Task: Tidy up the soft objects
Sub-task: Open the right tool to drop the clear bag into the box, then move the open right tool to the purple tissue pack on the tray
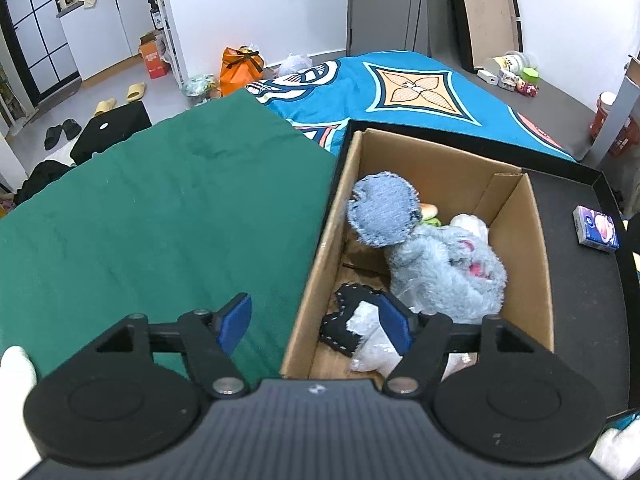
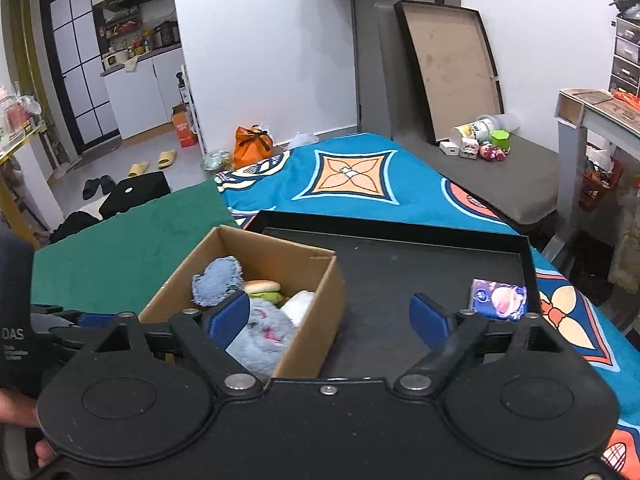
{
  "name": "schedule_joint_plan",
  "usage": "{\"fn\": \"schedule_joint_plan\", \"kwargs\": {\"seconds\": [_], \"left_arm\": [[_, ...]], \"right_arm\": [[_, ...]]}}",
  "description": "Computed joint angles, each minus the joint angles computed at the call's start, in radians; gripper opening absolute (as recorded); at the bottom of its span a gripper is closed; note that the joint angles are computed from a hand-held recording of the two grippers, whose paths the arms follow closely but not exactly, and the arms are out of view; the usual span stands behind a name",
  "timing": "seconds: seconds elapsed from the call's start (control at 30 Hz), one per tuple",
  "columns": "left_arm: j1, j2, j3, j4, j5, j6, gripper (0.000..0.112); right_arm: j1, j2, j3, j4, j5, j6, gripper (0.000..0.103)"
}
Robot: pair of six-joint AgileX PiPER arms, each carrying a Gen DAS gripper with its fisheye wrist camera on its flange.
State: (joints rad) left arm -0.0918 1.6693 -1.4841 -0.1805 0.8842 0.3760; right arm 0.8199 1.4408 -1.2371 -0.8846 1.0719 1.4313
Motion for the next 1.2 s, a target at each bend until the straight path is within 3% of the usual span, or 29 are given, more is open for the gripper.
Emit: {"fn": "schedule_joint_plan", "kwargs": {"seconds": [0.33,0.57,1.03,1.2], "left_arm": [[-0.094,-0.017,0.018,0.142,-0.026,-0.102,0.073],[-0.146,-0.021,0.034,0.256,-0.044,-0.181,0.073],[-0.246,-0.002,0.022,0.474,-0.038,-0.363,0.076],[-0.279,0.011,0.019,0.538,-0.027,-0.404,0.079]], "right_arm": [[-0.098,-0.121,0.185,-0.014,-0.090,0.064,0.091],[-0.237,-0.189,0.276,0.017,-0.222,0.002,0.091],[-0.473,-0.164,0.333,0.007,-0.424,-0.051,0.097],[-0.518,-0.157,0.399,-0.059,-0.488,0.040,0.101]]}}
